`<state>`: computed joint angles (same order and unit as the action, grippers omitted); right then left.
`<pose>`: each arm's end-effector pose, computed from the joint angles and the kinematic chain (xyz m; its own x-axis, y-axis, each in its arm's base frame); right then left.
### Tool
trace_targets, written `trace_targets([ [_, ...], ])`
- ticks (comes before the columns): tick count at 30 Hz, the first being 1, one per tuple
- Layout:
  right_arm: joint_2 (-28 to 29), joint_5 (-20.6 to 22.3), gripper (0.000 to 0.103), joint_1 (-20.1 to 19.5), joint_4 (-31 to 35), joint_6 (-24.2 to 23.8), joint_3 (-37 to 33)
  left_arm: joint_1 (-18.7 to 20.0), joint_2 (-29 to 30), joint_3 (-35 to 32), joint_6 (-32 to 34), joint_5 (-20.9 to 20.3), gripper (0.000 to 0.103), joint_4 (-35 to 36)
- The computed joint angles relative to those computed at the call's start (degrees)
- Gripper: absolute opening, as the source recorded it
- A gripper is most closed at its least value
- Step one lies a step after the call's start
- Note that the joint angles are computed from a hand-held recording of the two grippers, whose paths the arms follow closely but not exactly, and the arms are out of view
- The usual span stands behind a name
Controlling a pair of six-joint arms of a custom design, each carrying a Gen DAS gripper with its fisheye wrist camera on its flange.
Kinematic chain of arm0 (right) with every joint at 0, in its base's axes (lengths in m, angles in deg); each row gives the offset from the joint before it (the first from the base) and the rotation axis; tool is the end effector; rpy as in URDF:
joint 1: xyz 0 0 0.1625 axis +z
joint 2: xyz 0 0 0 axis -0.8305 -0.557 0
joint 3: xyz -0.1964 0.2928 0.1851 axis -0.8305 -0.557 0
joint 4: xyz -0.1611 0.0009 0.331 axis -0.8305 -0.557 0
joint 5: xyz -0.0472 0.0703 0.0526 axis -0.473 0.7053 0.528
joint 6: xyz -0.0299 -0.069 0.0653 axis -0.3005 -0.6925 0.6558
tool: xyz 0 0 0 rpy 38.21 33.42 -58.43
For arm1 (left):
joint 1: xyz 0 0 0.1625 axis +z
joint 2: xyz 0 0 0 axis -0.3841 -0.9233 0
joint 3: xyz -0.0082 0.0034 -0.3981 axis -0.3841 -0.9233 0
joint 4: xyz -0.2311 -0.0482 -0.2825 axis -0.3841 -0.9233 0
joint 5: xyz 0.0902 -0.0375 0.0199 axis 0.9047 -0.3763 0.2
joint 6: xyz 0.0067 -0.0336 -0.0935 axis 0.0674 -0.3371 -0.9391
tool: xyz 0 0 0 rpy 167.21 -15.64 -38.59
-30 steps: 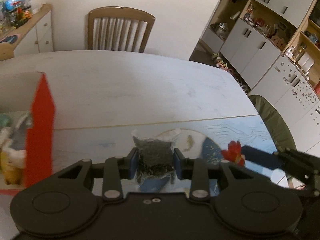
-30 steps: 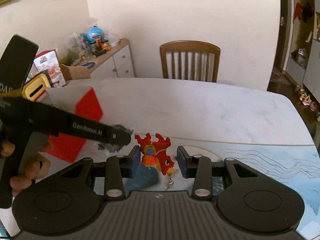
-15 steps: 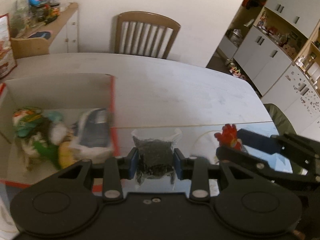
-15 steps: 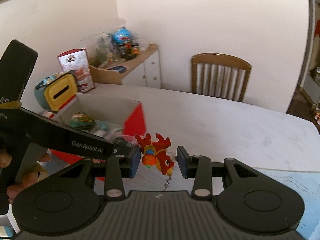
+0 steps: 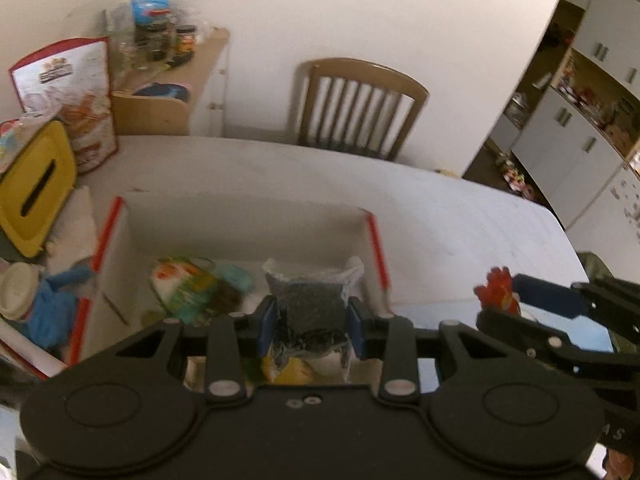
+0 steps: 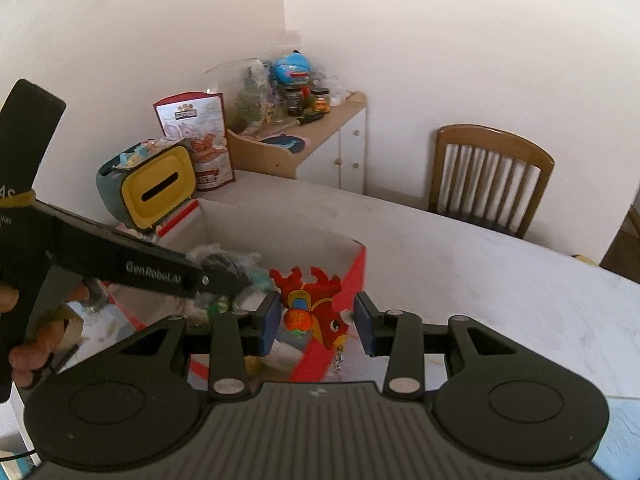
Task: Organize objects
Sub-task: 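Carry the black bag with the left tool while the right tool carries the red plush to the box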
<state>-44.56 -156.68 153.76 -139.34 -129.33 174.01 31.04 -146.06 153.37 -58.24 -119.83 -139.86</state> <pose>0.1654 -0.4395 0.2565 -0.6623 -0.4509 0.5983 -0.7245 0.5887 -0.3584 -0.3282 -0.2529 0.0701 -0.6987 -0.5952 -0.3969 0.0124 0.5447 -0.8386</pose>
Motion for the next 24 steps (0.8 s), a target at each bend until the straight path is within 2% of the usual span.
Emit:
trace_targets([
  [6,5.64,-0.97,0.039,2.16,-1.48,0.21,-3.07,0.23,-3.37,2.8,-1.57,-0.68,0.036,2.28],
  [16,14.1,-3.67,0.039,1.75,-2.43,-1.73,-8.52,1.47,-4.69,10.35,2.38,-3.29,0.036,-9.17],
  [24,17.92,-3.7,0.039,-0.03,-2.15,-2.48,-10.49,2.34,-2.87,12.43,6.5,-4.38,0.036,-13.84],
])
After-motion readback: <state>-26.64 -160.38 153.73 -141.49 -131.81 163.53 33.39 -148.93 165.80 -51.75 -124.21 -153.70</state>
